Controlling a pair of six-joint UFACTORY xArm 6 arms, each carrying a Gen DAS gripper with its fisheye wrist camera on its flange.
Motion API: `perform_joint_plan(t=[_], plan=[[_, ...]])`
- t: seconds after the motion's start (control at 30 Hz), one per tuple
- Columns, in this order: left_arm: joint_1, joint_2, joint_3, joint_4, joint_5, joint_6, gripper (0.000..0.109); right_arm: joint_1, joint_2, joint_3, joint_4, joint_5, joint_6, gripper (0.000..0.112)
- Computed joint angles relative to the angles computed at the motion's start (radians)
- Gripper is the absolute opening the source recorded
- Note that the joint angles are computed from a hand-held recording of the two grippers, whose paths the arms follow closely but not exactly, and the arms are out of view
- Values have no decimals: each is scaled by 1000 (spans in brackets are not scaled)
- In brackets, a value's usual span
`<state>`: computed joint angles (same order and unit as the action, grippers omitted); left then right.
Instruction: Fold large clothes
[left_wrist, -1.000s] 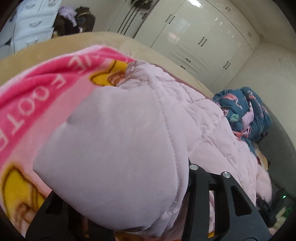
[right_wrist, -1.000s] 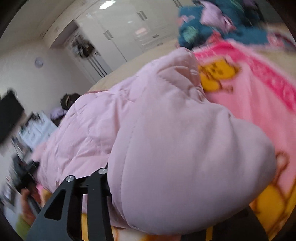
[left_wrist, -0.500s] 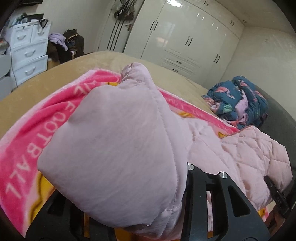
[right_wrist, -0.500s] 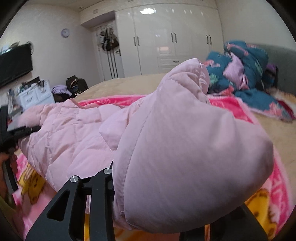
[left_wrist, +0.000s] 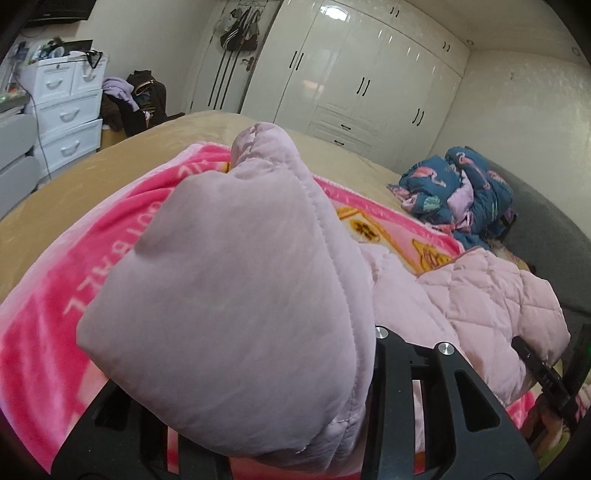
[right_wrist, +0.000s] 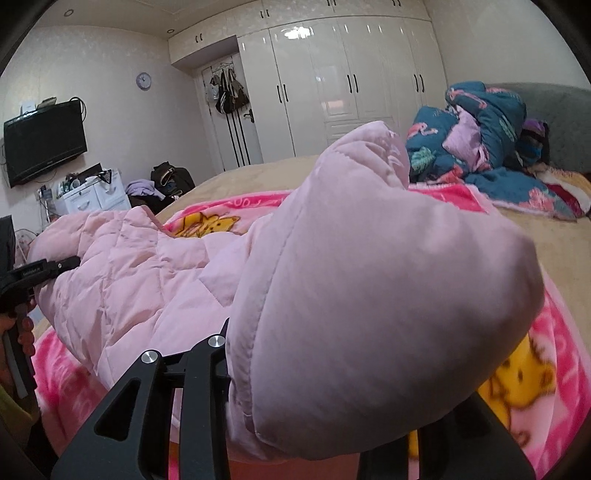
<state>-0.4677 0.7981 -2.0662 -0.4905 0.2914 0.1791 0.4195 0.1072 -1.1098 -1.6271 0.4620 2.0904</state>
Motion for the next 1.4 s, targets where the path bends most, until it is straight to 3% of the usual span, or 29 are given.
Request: perform_joint_plan(t=[0.17, 0.37, 0.7, 0.83, 0.97, 1.27, 1.4], plan=[[-5, -91, 160, 2, -52, 27, 29, 29, -52, 80, -19, 19, 88, 32], [1, -141, 261, 93, -70, -42, 30, 59, -82, 141, 7, 40, 146, 32], [16, -125, 253, 263, -33, -202, 33, 67, -57, 135, 148, 55, 95, 35], [19, -120, 249, 293, -21, -225, 34, 37, -56, 162, 174, -3, 171, 37], [21, -113, 244, 317, -14, -246, 35, 42, -51, 166, 193, -4, 182, 38], [25, -117, 250, 334, 7, -252, 37, 33, -45, 181, 328, -20, 121, 54], [27, -116, 245, 330, 19, -250, 38, 46, -62, 195, 429, -1, 43, 70]])
